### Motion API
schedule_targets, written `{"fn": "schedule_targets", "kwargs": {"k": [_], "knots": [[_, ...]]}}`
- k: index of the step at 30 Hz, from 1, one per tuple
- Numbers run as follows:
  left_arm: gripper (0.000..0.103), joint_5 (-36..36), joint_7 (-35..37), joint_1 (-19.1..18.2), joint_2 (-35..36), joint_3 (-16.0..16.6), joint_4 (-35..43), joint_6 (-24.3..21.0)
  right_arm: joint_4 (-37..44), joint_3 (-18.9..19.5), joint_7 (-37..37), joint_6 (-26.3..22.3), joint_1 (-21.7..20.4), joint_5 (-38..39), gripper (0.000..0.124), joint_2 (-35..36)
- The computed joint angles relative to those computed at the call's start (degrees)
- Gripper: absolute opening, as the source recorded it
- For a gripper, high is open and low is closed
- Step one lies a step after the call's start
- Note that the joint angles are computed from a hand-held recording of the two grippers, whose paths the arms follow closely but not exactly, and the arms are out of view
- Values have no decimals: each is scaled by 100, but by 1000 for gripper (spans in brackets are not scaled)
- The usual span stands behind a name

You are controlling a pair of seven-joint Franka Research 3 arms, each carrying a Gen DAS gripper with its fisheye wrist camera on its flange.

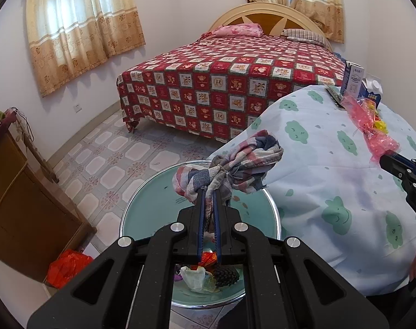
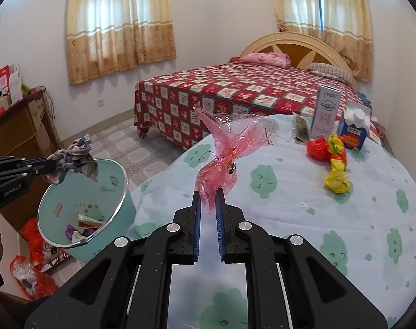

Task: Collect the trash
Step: 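Carry the plaid cloth over the bucket with left tool while right holds pink wrapper, then hold the cloth over the bucket with left tool while right brings pink wrapper over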

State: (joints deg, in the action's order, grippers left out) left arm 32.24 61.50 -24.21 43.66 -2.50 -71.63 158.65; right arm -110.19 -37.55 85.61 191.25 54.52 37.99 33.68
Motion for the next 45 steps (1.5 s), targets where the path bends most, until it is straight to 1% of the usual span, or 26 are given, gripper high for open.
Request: {"fn": "schedule_targets", "kwargs": {"k": [7, 11, 22, 27, 34, 45], "knots": [[6, 20, -5, 11, -34, 20, -59, 44, 120, -19, 7, -44, 52, -76, 11, 76], [6, 3, -5, 9, -23, 12, -37, 14, 139, 71, -24, -26, -24, -167, 11, 50], [6, 40, -90, 128, -221, 37, -377, 76, 287, 254, -60, -75, -174, -381, 11, 59], [6, 85, -177, 137, -229, 73, -396, 52, 403, 273, -20, -111, -192, -476, 11, 118], [6, 118, -288, 201, -244, 110, -438, -2, 526, 491, -27, -122, -370, -663, 11, 123], [6, 139, -381, 290, -253, 105, -466, -60, 783, 636, 75, -239, -501, -989, 11, 217]]}}
